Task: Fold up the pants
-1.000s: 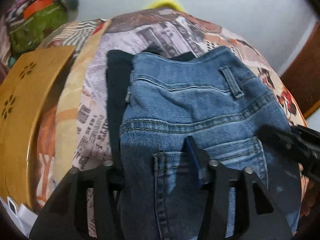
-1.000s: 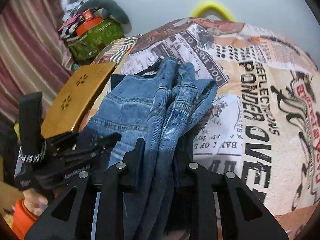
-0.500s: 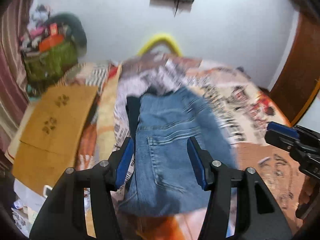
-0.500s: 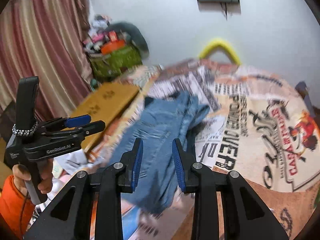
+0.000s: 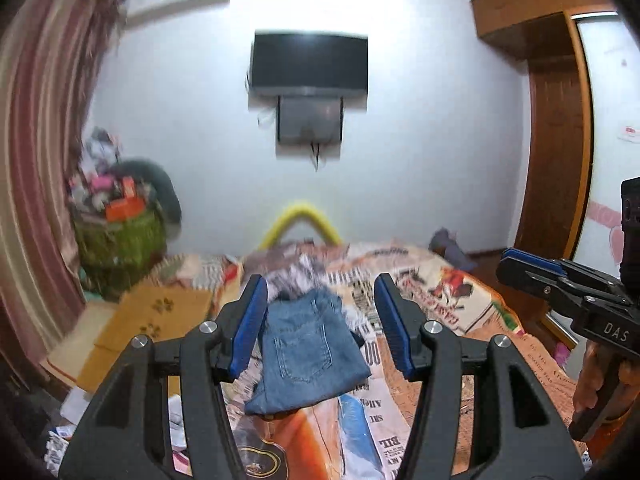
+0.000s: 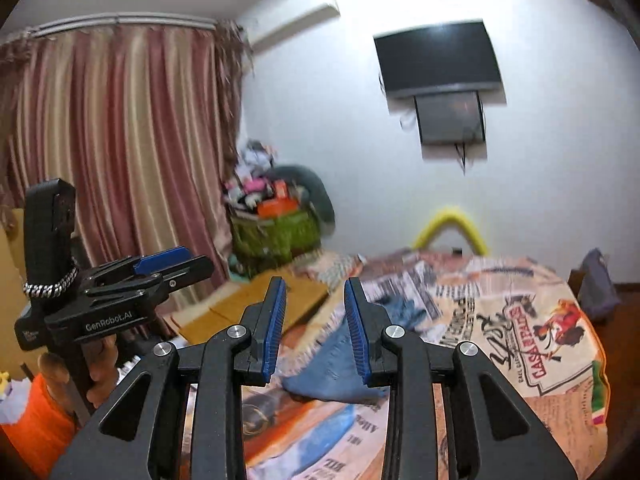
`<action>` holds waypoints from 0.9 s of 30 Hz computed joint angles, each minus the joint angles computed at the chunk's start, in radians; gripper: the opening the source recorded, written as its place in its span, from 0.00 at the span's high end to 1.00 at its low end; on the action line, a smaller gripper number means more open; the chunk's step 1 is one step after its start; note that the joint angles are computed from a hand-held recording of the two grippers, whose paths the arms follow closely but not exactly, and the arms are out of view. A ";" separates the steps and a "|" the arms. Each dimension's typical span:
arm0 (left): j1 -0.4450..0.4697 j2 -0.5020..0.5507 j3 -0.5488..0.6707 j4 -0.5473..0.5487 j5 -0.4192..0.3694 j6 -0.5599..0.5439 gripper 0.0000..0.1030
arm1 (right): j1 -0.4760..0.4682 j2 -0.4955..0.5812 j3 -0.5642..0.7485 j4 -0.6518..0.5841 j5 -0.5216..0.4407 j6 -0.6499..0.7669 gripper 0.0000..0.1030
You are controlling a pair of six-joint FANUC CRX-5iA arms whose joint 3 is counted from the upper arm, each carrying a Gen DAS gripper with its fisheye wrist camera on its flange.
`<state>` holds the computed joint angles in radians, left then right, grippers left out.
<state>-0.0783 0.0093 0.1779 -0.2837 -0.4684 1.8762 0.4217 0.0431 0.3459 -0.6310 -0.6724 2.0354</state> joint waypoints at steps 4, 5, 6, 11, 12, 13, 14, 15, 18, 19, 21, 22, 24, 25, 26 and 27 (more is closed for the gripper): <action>-0.110 -0.097 -0.031 -0.302 -0.043 0.270 0.30 | 0.063 -0.111 -0.144 0.082 0.134 -0.023 0.51; -0.134 -0.112 -0.038 -0.359 -0.056 0.323 0.27 | 0.072 -0.126 -0.166 0.095 0.155 -0.033 0.44; -0.160 -0.126 -0.043 -0.419 -0.074 0.379 0.19 | 0.083 -0.141 -0.189 0.115 0.177 -0.053 0.36; -0.219 -0.172 -0.077 -0.532 -0.108 0.506 0.01 | 0.155 -0.187 -0.296 0.318 0.297 -0.233 0.08; -0.229 -0.175 -0.080 -0.547 -0.116 0.518 0.00 | 0.160 -0.190 -0.305 0.340 0.304 -0.256 0.01; -0.237 -0.178 -0.083 -0.558 -0.125 0.526 0.00 | 0.167 -0.194 -0.318 0.370 0.316 -0.288 0.00; -0.250 -0.178 -0.081 -0.575 -0.145 0.538 0.00 | 0.174 -0.194 -0.330 0.408 0.328 -0.326 0.00; -0.254 -0.176 -0.080 -0.579 -0.153 0.541 0.00 | 0.183 -0.202 -0.351 0.461 0.343 -0.376 0.00; -0.260 -0.176 -0.081 -0.579 -0.160 0.550 0.00 | 0.191 -0.210 -0.380 0.530 0.365 -0.441 0.00; -0.263 -0.179 -0.086 -0.582 -0.161 0.555 0.00 | 0.194 -0.220 -0.392 0.537 0.368 -0.452 0.00; -0.270 -0.184 -0.091 -0.587 -0.164 0.562 0.00 | 0.191 -0.222 -0.391 0.536 0.365 -0.457 0.00; -0.271 -0.183 -0.090 -0.588 -0.166 0.563 0.00 | 0.190 -0.226 -0.396 0.538 0.367 -0.462 0.00; -0.275 -0.183 -0.093 -0.597 -0.170 0.572 0.00 | 0.196 -0.233 -0.419 0.570 0.384 -0.498 0.00; -0.276 -0.182 -0.092 -0.598 -0.171 0.573 0.00 | 0.198 -0.235 -0.426 0.581 0.389 -0.509 0.00; -0.277 -0.181 -0.092 -0.601 -0.171 0.575 0.00 | 0.197 -0.235 -0.426 0.583 0.389 -0.512 0.00; -0.277 -0.181 -0.092 -0.602 -0.171 0.575 0.00 | 0.198 -0.235 -0.428 0.590 0.390 -0.519 0.00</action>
